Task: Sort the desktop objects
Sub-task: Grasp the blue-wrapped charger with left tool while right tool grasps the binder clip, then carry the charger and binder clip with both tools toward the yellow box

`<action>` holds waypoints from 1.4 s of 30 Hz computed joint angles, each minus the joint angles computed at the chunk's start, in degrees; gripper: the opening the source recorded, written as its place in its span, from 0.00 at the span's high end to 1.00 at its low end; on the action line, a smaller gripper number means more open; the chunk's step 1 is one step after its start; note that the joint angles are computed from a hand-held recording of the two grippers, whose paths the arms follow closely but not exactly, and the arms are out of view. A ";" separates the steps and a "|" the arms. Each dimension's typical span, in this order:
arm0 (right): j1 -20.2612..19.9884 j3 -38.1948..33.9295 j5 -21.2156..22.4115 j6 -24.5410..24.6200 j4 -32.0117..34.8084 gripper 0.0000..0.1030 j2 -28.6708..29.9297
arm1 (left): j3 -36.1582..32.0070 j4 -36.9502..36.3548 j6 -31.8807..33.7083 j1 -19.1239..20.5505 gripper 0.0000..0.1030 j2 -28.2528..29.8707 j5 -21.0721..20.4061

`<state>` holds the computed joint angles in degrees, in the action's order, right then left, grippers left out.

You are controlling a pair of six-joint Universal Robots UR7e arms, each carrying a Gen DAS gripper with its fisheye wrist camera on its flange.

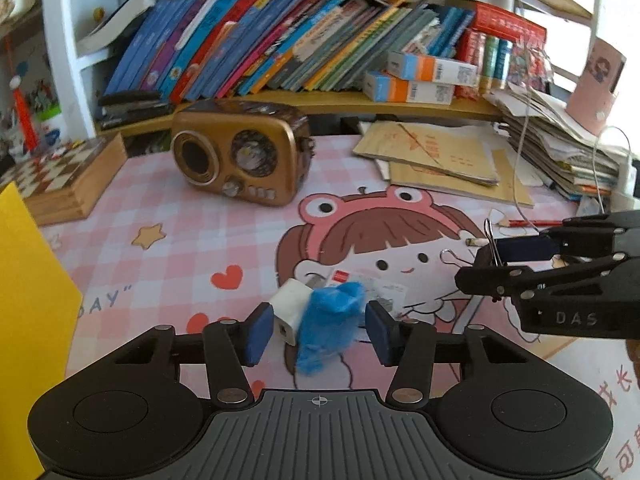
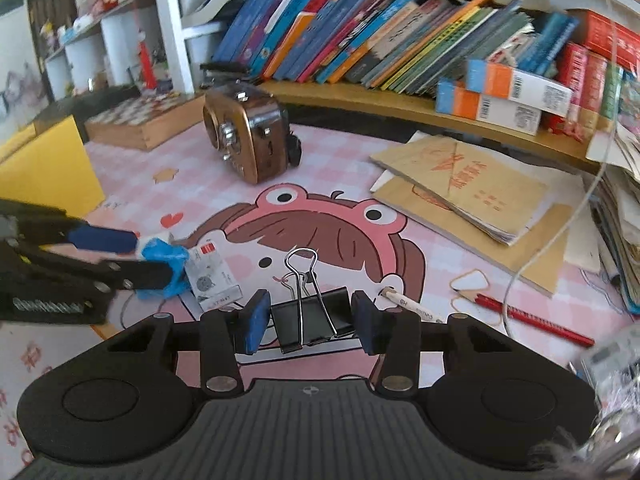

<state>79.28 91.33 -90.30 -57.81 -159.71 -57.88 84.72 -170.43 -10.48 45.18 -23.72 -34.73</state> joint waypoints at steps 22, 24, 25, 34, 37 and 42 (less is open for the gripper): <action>-0.94 7.11 0.71 4.61 -3.62 0.59 -5.12 | 4.20 -0.32 -1.19 -2.04 0.73 -2.30 -0.97; -0.84 8.11 0.68 4.64 -4.43 0.59 -5.74 | 5.71 -1.06 -2.19 -2.63 0.73 -3.24 -1.08; -0.77 8.56 0.61 4.60 -4.70 0.59 -6.05 | 6.43 -1.42 -2.65 -2.87 0.73 -3.68 -1.18; -0.15 13.34 -0.17 3.67 -6.92 0.60 -9.53 | 13.66 -4.48 -8.08 -5.69 0.73 -7.55 -1.48; 0.15 15.28 -1.17 4.14 -8.16 0.60 -10.80 | 16.07 -4.86 -10.09 -6.66 0.73 -8.94 -1.57; 0.51 18.25 -3.17 5.96 -9.17 0.60 -13.03 | 19.86 -5.15 -12.60 -8.14 0.73 -11.12 -2.31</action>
<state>79.79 109.58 -93.47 -51.85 -168.88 -70.91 104.58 -175.58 -23.08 37.05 -34.83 -37.04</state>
